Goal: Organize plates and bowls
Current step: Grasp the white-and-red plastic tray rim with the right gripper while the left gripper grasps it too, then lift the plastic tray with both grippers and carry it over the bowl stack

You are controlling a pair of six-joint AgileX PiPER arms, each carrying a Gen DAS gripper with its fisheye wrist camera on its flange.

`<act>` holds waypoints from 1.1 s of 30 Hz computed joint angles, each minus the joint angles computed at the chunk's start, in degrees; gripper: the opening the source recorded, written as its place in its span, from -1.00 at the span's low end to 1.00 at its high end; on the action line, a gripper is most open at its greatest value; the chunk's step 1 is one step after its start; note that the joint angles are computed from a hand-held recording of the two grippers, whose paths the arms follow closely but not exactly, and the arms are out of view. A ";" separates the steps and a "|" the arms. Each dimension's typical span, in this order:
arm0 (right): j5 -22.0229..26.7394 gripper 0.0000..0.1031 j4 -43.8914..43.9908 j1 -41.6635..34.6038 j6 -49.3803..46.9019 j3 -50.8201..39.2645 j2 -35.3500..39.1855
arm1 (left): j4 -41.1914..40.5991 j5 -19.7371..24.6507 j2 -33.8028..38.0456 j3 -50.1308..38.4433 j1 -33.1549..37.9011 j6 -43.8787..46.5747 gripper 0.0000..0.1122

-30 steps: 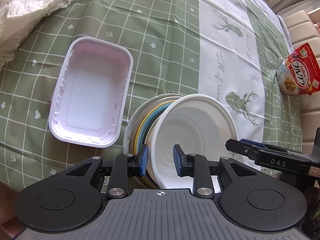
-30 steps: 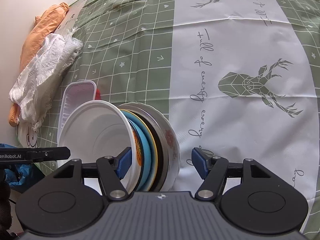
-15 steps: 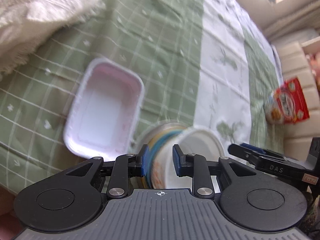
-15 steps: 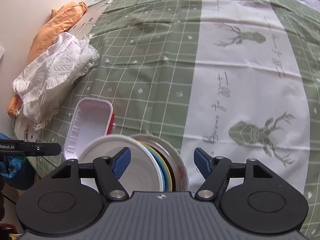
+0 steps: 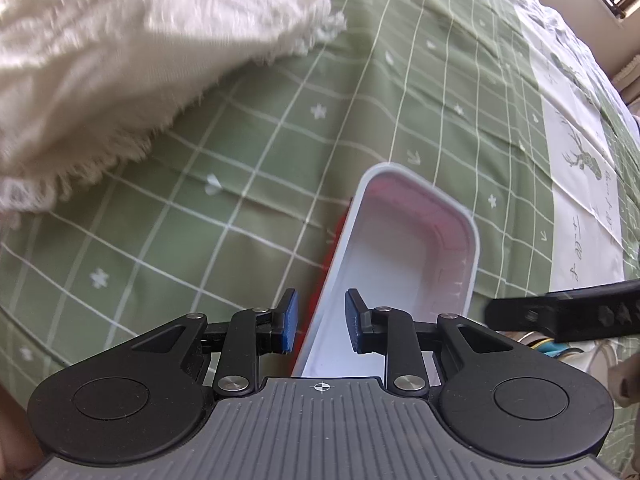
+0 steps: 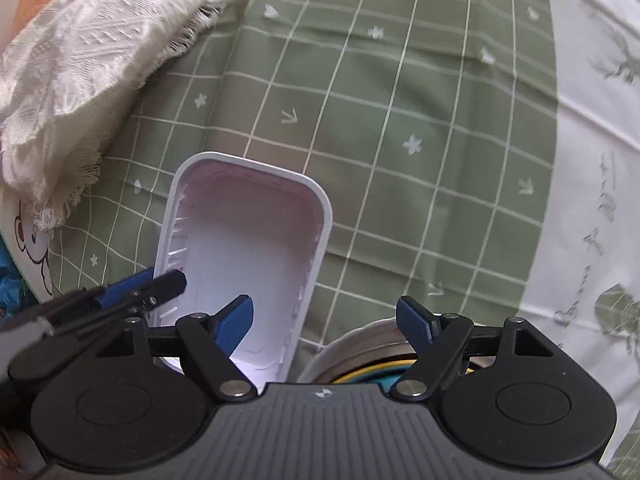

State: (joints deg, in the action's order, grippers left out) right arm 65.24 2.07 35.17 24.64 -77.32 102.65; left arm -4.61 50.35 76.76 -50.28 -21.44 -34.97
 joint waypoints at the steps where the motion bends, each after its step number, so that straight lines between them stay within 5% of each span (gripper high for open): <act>1: 1.18 0.52 0.47 0.20 1.69 -2.04 2.92 | -2.04 -1.46 -0.39 1.87 1.19 1.89 -0.51; 3: 2.31 0.45 -0.43 1.26 4.12 -4.85 7.03 | -5.69 -3.38 -1.82 5.12 3.95 5.59 -0.58; 5: 3.17 0.07 -2.62 3.17 6.09 -7.18 10.11 | -11.36 -4.54 -4.03 8.42 8.42 11.53 -0.60; 7: 3.62 -0.10 -1.37 4.81 5.22 -8.49 11.47 | -17.04 -3.55 -6.65 10.95 13.62 18.30 -0.63; 15: -2.17 -0.20 4.22 15.21 4.40 -6.48 10.54 | -13.53 10.78 -18.75 13.43 24.26 20.58 -0.67; 18: -8.46 -0.20 4.04 17.61 8.45 -1.68 8.18 | -14.20 13.42 -21.58 15.19 30.28 23.98 -0.67; 23: -20.65 -0.19 2.92 20.88 16.58 8.04 4.99 | -15.78 10.60 -20.89 18.32 35.24 29.02 -0.67; 26: -26.56 -0.20 3.62 19.96 16.09 12.19 4.25 | -13.95 6.78 -20.56 19.47 31.39 27.47 -0.66; 33: -46.93 -0.25 -17.04 25.33 40.71 28.09 -1.74 | -11.18 -1.13 -20.61 22.03 25.15 27.61 -0.62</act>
